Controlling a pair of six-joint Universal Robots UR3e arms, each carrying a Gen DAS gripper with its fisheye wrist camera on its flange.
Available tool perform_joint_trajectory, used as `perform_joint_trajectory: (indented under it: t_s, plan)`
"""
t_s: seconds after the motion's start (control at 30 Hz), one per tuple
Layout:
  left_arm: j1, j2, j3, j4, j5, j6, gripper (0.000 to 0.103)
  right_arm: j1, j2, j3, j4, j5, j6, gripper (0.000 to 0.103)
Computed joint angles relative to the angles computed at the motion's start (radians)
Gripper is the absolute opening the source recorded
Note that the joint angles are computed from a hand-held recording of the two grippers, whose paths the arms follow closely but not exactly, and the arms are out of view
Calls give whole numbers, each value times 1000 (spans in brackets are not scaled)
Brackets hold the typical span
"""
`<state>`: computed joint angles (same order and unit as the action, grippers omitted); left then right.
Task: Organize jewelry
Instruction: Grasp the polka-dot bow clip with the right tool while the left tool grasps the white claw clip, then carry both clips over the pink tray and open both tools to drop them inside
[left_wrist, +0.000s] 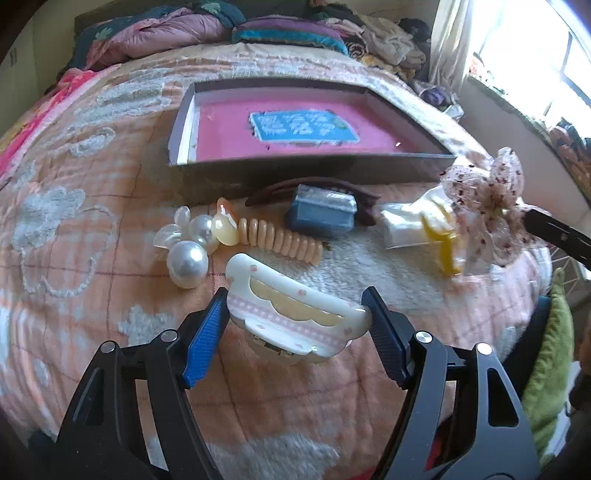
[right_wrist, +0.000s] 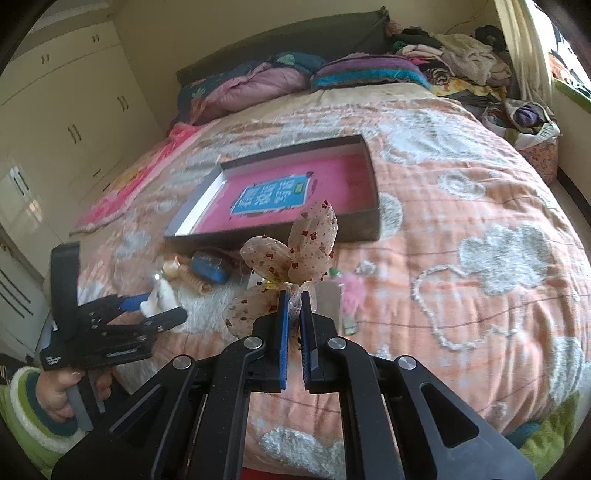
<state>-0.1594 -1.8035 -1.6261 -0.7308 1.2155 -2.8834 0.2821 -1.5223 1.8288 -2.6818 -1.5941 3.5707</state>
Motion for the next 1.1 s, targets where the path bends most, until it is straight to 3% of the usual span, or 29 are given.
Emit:
perform_joint_trajectory:
  t_s: [0.2, 0.43, 0.77, 1.1]
  plan:
    - [63, 88, 42, -74, -70, 1, 65, -13, -60, -12, 26, -15, -12, 5]
    - [100, 43, 233, -111, -59, -38, 65, -33, -65, -123, 67, -26, -57, 5]
    - [84, -174, 615, -178, -41, -114, 65, -76, 36, -341, 102, -33, -114, 5]
    - [-3, -464, 1069, -347, 8, -148, 65, -127, 140, -481, 123, -12, -120, 5]
